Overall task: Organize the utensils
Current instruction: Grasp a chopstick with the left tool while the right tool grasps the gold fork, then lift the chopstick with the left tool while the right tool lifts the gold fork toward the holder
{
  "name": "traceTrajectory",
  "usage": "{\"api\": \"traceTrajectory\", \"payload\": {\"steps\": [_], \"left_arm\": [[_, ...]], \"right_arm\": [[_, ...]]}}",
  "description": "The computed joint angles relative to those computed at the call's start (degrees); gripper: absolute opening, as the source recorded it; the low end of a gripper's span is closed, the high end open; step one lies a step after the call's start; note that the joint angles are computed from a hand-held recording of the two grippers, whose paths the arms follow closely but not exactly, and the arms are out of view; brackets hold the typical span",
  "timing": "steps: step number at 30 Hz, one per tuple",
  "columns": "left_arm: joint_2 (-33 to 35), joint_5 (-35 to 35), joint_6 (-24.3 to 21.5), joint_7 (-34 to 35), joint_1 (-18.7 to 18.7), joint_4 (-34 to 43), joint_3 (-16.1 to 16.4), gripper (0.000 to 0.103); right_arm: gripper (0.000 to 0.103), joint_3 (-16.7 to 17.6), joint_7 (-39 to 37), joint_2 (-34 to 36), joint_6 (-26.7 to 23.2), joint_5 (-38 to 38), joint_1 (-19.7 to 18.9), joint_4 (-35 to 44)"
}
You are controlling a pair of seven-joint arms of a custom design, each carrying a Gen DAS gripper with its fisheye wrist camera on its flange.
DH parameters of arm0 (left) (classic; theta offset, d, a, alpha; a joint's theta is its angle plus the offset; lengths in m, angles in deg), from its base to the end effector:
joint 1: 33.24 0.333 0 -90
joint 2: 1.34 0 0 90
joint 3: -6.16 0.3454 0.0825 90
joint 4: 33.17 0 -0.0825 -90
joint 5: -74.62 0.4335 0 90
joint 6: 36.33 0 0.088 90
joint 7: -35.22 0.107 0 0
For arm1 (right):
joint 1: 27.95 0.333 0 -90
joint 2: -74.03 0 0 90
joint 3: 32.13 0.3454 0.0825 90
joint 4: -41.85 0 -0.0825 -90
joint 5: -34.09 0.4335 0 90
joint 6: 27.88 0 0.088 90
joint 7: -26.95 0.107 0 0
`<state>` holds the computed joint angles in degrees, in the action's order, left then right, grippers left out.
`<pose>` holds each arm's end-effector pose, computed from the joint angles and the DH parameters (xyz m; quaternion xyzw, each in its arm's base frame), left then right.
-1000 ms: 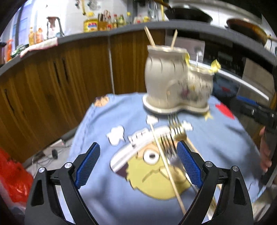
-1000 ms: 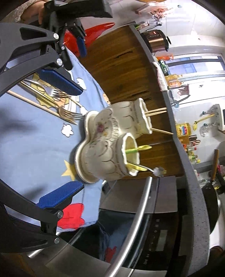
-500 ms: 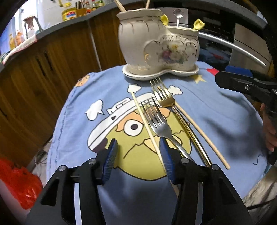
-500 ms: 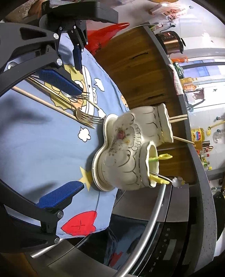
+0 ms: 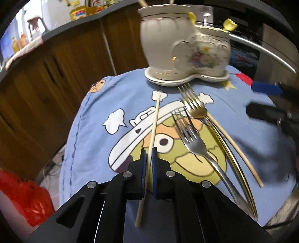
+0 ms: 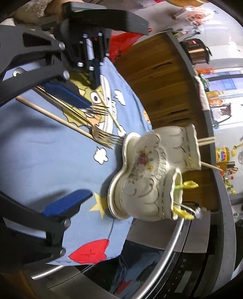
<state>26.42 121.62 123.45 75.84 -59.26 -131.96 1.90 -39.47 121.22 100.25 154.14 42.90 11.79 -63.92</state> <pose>0.6389 -0.4033 0.3574 -0.5399 0.7658 -0.2459 0.2483 0.6273 0.3959 0.3788 -0.7480 0.5098 -0.1841 0.3830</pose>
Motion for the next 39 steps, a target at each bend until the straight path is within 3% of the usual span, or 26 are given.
{"api": "traceTrajectory", "payload": {"steps": [3, 5, 8, 15, 23, 26, 27, 30, 35, 39], "left_arm": [[0.7, -1.0, 0.6, 0.6, 0.5, 0.8, -0.3, 0.016], [1.2, -1.3, 0.9, 1.3, 0.4, 1.5, -0.3, 0.017], [1.9, -1.9, 1.2, 1.8, 0.3, 2.3, -0.1, 0.017], [2.5, -5.0, 2.5, 4.8, 1.3, 2.8, -0.6, 0.017], [4.3, -6.7, 1.8, 8.0, 0.9, 5.5, -0.4, 0.017], [4.8, -7.8, 1.7, 9.6, 1.2, 6.1, -0.7, 0.017], [4.6, -8.2, 1.7, 10.1, 1.3, 5.9, -0.9, 0.017], [4.4, -9.4, 1.7, 11.8, 1.9, 5.6, -1.4, 0.017], [4.7, -12.1, 1.9, 15.2, 3.0, 5.8, -2.6, 0.017], [5.3, -13.3, 0.9, 18.4, 3.1, 7.0, -2.9, 0.017]], "right_arm": [[0.061, 5.8, -2.0, 0.5, -3.6, 1.0, -4.9, 1.5], [0.049, 12.7, -5.0, 1.2, -7.0, 3.3, -10.8, 3.2], [0.036, 16.8, -8.0, 2.3, -10.4, 5.7, -13.7, 5.7], [0.022, 10.1, -2.9, 4.9, -16.3, 0.9, -7.3, 10.9], [0.021, 5.7, 4.3, 6.6, -20.9, -6.9, -4.1, 14.8], [0.018, 5.6, 4.9, 6.8, -22.6, -9.6, -4.0, 15.6], [0.013, 6.1, 4.5, 6.8, -23.6, -10.0, -4.3, 15.9], [0.013, 8.6, 2.4, 6.8, -27.2, -9.3, -6.1, 17.2], [0.013, 9.5, 2.5, 8.4, -33.7, -8.5, -7.1, 21.3], [0.014, 9.1, 3.4, 8.6, -34.6, -9.5, -6.6, 21.9]]}}
